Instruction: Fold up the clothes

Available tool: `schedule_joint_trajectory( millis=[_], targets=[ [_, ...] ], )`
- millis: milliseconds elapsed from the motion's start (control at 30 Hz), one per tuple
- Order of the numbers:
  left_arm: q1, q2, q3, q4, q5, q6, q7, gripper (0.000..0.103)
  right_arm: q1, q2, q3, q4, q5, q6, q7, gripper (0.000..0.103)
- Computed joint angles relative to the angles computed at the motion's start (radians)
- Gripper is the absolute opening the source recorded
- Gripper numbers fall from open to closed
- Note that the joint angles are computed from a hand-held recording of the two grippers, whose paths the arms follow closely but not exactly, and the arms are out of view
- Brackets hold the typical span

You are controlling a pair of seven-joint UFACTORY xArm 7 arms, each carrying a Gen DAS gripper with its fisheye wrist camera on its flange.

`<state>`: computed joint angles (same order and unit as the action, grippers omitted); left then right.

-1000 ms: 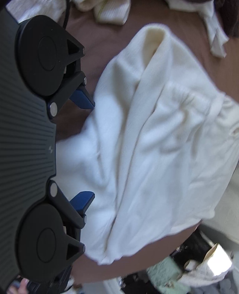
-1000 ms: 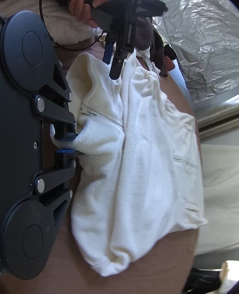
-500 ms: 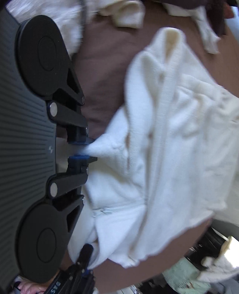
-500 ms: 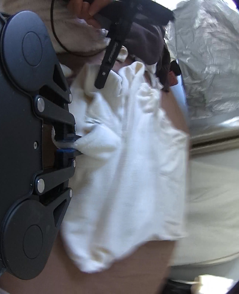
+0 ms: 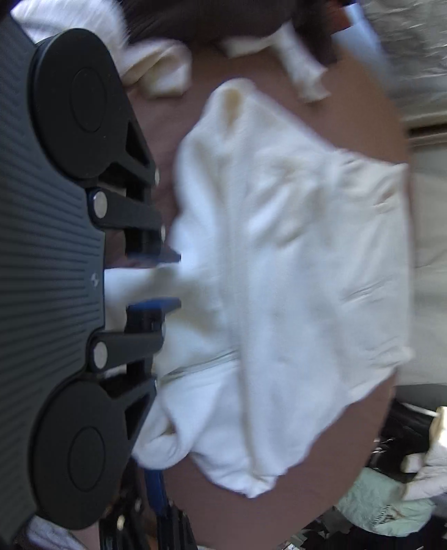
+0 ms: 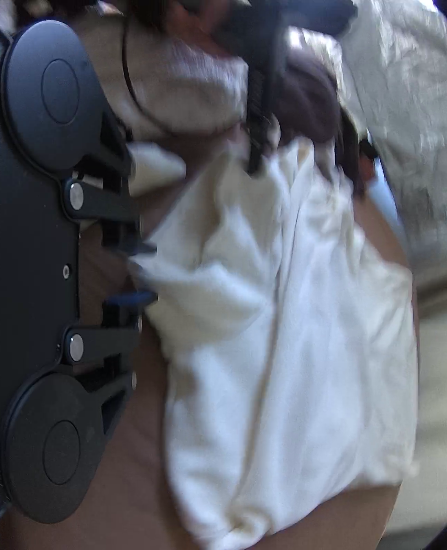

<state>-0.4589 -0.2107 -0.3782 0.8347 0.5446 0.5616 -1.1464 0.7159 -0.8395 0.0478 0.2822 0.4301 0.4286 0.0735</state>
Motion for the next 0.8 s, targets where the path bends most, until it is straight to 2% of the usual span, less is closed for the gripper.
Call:
schedule_joint_trajectory(
  millis=[100,167,300,367,400,433,467,533,567,633,700,800],
  targets=[
    [0.023,-0.042,0.039,-0.002,-0.032,-0.040,0.042,0.051,0.019,-0.041,-0.104,0.049,-0.005,0.035,-0.134,0.047],
    [0.050,-0.032,0.054,0.022,-0.048,-0.057,0.068,0.056,-0.003,-0.047,-0.143,0.085,-0.011,0.025,-0.220,0.051],
    [0.111,0.022,0.075,0.084,-0.003,-0.096,0.131,0.065,-0.033,0.075,-0.253,0.205,0.035,-0.008,-0.352,0.054],
    [0.145,0.070,0.106,0.116,0.078,-0.179,0.229,0.074,-0.026,0.176,-0.335,0.298,0.072,0.017,-0.426,0.054],
    [0.162,0.100,0.125,0.137,0.122,-0.231,0.292,0.085,-0.009,0.228,-0.385,0.348,0.097,0.042,-0.479,0.054],
    [0.159,0.133,0.164,0.162,0.170,-0.283,0.350,0.088,0.015,0.293,-0.450,0.419,0.128,0.103,-0.537,0.054],
    [0.191,0.168,0.161,0.198,0.184,-0.301,0.419,0.088,0.040,0.361,-0.514,0.491,0.168,0.169,-0.597,0.054],
    [0.218,0.259,0.176,0.305,0.088,-0.249,0.556,0.088,0.099,0.510,-0.639,0.619,0.297,0.276,-0.720,0.054],
    [0.200,0.306,0.214,0.363,-0.002,-0.222,0.630,0.088,0.106,0.590,-0.671,0.683,0.346,0.309,-0.744,0.054],
    [0.217,0.405,0.237,0.478,-0.139,-0.192,0.703,0.088,0.089,0.766,-0.716,0.826,0.433,0.361,-0.781,0.054],
    [0.219,0.507,0.270,0.590,-0.188,-0.188,0.725,0.088,0.030,0.957,-0.735,0.985,0.539,0.419,-0.794,0.054],
    [0.200,0.675,0.330,0.780,-0.234,-0.161,0.716,0.088,-0.112,1.230,-0.706,1.250,0.658,0.485,-0.732,0.054]
  ],
)
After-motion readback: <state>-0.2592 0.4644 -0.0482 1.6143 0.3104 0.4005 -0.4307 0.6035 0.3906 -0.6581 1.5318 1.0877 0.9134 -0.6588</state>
